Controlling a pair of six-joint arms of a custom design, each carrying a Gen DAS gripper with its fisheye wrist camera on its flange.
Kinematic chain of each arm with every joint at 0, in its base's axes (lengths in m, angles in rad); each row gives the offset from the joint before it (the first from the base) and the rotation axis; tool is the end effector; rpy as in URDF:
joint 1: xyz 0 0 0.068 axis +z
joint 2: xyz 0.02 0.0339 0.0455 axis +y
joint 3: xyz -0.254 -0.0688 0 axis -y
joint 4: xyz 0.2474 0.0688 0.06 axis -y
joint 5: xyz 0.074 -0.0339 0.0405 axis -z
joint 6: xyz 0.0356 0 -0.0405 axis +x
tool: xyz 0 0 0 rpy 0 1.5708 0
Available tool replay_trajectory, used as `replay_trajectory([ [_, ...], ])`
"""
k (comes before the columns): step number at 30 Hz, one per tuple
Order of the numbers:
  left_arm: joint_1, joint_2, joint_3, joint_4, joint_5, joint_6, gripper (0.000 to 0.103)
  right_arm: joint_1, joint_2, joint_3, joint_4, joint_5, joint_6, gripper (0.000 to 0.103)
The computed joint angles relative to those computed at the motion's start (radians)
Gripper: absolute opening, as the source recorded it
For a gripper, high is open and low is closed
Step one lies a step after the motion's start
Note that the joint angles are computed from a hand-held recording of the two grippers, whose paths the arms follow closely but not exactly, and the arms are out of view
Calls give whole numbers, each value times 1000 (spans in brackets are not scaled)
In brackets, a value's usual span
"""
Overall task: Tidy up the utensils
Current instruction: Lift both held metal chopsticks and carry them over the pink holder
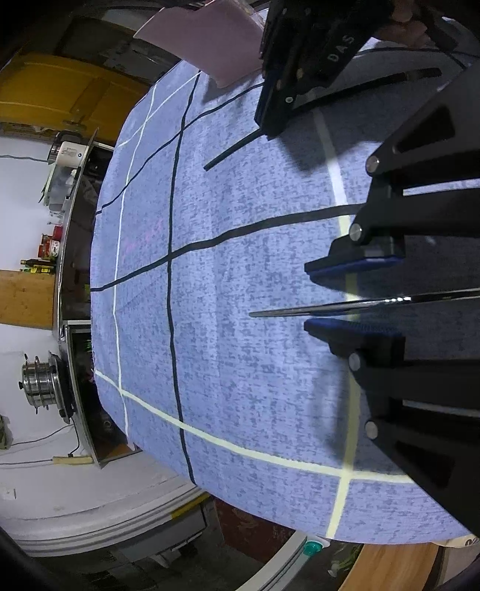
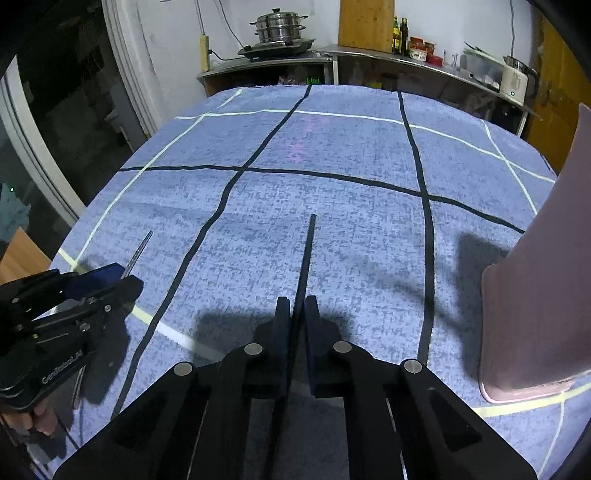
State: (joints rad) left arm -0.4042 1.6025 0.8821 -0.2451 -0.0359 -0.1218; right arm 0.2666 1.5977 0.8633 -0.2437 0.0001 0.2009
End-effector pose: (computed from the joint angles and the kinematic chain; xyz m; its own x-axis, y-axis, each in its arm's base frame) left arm 0.2910 -0.1231 0.1591 -0.7959 0.2084 -0.5684 0.2796 0.9593 -0.0398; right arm 0.3009 0.0822 0.1552 -0.8366 -0.0216 -0.5474 -0.0984 0.9889 0.1114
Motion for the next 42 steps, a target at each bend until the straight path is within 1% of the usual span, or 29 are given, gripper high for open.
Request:
replay_trajectory([
  [2, 1, 7, 13, -13, 1, 2, 20, -3, -6, -7, 3, -8, -2, 6],
  [4, 2, 13, 22, -20, 5, 6, 10, -10, -11, -13, 8, -31, 10, 6],
  [6, 5, 12, 26, -30, 15, 5, 6, -17, -21, -18, 11, -55, 16, 5],
  [9, 16, 11, 36, -50, 48, 6, 5, -9, -60, -30, 7, -59, 21, 5],
  [12, 34, -25, 21, -59, 93, -8, 5, -5, -124, -47, -9, -65, 20, 5],
  [15, 44, -92, -5, -68, 127, -14, 5, -1, -186, -58, -26, -64, 24, 5],
  [20, 55, -241, -27, -117, 175, -15, 5, 3, -328, -75, -72, -61, 35, 5],
  [23, 52, -323, -23, -159, 203, -10, 5, 4, -416, -84, -104, -56, 39, 5],
  [28, 42, -401, 8, -210, 237, -13, 5, -1, -532, -86, -155, -50, 47, 5],
  [35, -1, -445, 54, -249, 242, -16, 5, -23, -666, -86, -240, -46, 42, 5],
  [42, -58, -449, 62, -263, 229, -32, 5, -50, -747, -116, -293, -51, 43, 5],
])
